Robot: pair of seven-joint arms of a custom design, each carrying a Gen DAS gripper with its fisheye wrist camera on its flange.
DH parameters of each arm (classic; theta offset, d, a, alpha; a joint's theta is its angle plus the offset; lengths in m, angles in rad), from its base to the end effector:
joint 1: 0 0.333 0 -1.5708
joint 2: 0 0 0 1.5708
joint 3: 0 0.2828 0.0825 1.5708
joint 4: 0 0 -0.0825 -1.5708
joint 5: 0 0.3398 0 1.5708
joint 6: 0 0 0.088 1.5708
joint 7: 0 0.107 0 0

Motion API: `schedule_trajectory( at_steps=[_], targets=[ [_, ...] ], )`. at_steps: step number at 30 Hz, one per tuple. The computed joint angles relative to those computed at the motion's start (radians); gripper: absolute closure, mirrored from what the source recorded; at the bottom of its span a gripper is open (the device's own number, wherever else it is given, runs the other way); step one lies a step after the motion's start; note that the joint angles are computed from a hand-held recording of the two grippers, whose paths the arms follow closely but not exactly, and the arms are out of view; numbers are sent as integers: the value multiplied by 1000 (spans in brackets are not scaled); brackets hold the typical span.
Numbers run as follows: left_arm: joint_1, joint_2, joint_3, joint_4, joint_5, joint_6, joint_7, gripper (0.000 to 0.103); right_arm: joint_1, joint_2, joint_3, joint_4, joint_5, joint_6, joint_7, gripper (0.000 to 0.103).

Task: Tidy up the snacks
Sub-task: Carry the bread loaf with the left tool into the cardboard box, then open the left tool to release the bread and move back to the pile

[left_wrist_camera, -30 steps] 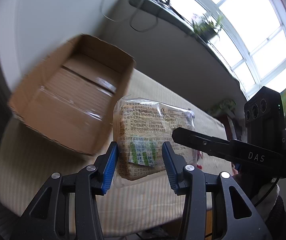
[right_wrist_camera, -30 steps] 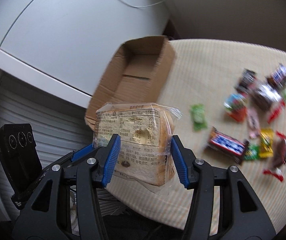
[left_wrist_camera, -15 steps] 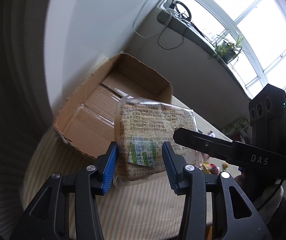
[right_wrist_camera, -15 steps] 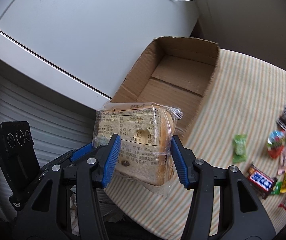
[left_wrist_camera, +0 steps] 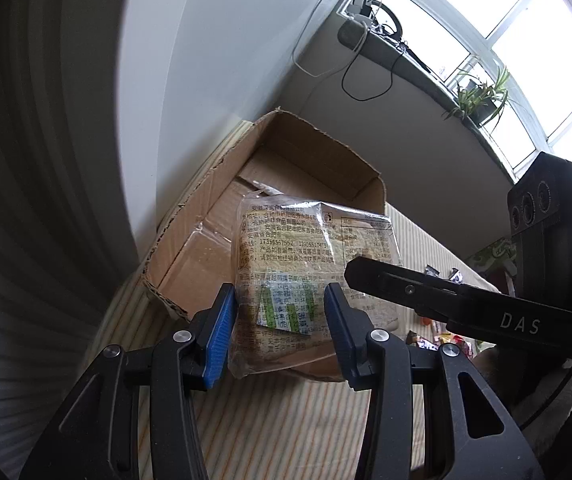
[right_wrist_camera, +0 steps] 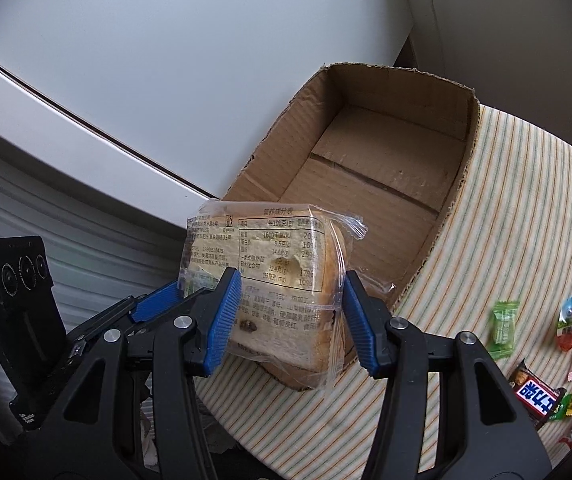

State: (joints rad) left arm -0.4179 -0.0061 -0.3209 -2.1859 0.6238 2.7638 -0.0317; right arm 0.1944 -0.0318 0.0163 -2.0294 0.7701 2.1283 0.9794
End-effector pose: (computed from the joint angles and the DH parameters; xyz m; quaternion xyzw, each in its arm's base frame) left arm 0.3784 -0.3784 0.4421 -0.7716 0.5415 -0.3255 0.0745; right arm 0.5053 0.1396 0.4694 -0.7909 0.5113 0.1353 0.3079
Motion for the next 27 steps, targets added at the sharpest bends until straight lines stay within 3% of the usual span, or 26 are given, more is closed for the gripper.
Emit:
schedule_trajectory(
  at_steps=[12, 27],
  targets=[
    [-10, 3, -5, 19, 14, -65, 10, 59, 2, -1, 4, -2, -38, 50, 27, 49],
    [-11, -44, -28, 26, 50, -153, -55, 59, -33, -82, -47, -54, 5, 35, -6, 49]
  ],
)
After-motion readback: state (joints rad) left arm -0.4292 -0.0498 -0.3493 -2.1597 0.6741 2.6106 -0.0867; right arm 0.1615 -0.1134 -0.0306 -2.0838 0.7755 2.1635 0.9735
